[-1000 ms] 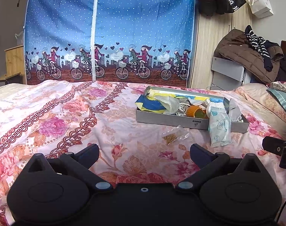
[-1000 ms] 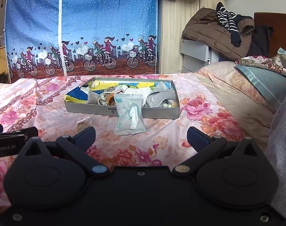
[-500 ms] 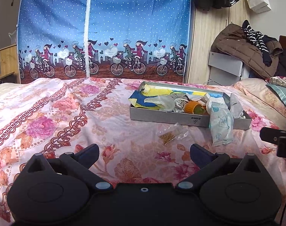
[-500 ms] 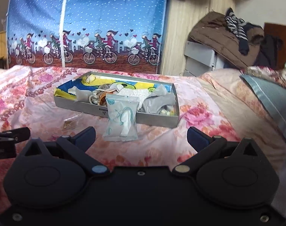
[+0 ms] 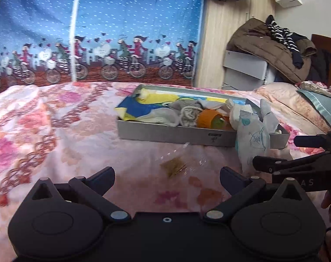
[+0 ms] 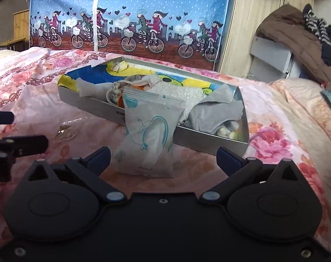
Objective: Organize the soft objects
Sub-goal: 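Grasp the clear plastic bag with the left tool while the right tool grasps the white packet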
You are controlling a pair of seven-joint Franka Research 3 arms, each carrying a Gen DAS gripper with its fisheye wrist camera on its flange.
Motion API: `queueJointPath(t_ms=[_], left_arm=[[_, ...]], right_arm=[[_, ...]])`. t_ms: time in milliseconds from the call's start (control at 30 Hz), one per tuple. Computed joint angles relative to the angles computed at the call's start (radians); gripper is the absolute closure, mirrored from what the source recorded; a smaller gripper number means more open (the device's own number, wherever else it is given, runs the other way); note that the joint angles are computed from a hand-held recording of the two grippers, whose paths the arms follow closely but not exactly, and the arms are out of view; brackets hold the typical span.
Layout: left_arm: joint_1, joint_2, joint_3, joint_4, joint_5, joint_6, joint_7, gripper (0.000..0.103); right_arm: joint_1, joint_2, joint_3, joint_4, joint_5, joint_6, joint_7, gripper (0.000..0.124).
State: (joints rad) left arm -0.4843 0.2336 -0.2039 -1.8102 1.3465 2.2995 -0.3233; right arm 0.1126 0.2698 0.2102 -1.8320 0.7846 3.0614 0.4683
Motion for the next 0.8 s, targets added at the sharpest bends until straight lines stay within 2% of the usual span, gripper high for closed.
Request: queueJointPath(t_ms=[67, 200, 267, 333, 433, 567, 633, 700, 800], left_arm=[[0.028, 0.016, 0.008, 0.013, -0.037, 0.066, 0.028, 0.001], [0.073, 0.014, 0.036, -0.001, -0.057, 0.222, -0.075, 0.003], [0.094, 0.017, 0.049, 0.000, -0.068, 0.291, -0.127, 0.003], [0.106, 0.031, 0.055, 0.014, -0.099, 0.321, -0.137, 0.005], [0.122, 0.068, 0.062, 0.045, -0.168, 0.378, -0.077, 0.012], [0.107, 0.102, 0.076, 0.084, -0.230, 0.380, 0.056, 0.019], [0.098, 0.111, 0.086, 0.095, -0.251, 0.376, 0.090, 0.027], [0.087, 0.112, 0.097, 0.096, -0.257, 0.370, 0.097, 0.032], [0.075, 0.113, 0.102, 0.101, -0.270, 0.346, 0.123, 0.037]], right_arm=[[0.005, 0.014, -0.022, 0.027, -0.013, -0.049, 0.051, 0.021], [0.002, 0.037, -0.034, 0.068, -0.023, -0.130, 0.098, 0.021], [-0.001, 0.038, -0.027, 0.068, -0.014, -0.136, 0.081, 0.021], [-0.021, 0.023, -0.008, 0.054, 0.033, -0.145, 0.020, 0.021], [-0.007, 0.032, -0.012, 0.066, 0.043, -0.142, -0.023, 0.021], [0.004, 0.038, -0.006, 0.075, 0.062, -0.137, -0.067, 0.023], [0.010, 0.050, -0.005, 0.085, 0.065, -0.132, -0.078, 0.029], [0.017, 0.057, -0.011, 0.092, 0.055, -0.137, -0.066, 0.042], [0.025, 0.059, -0.023, 0.094, 0.032, -0.152, -0.029, 0.052]])
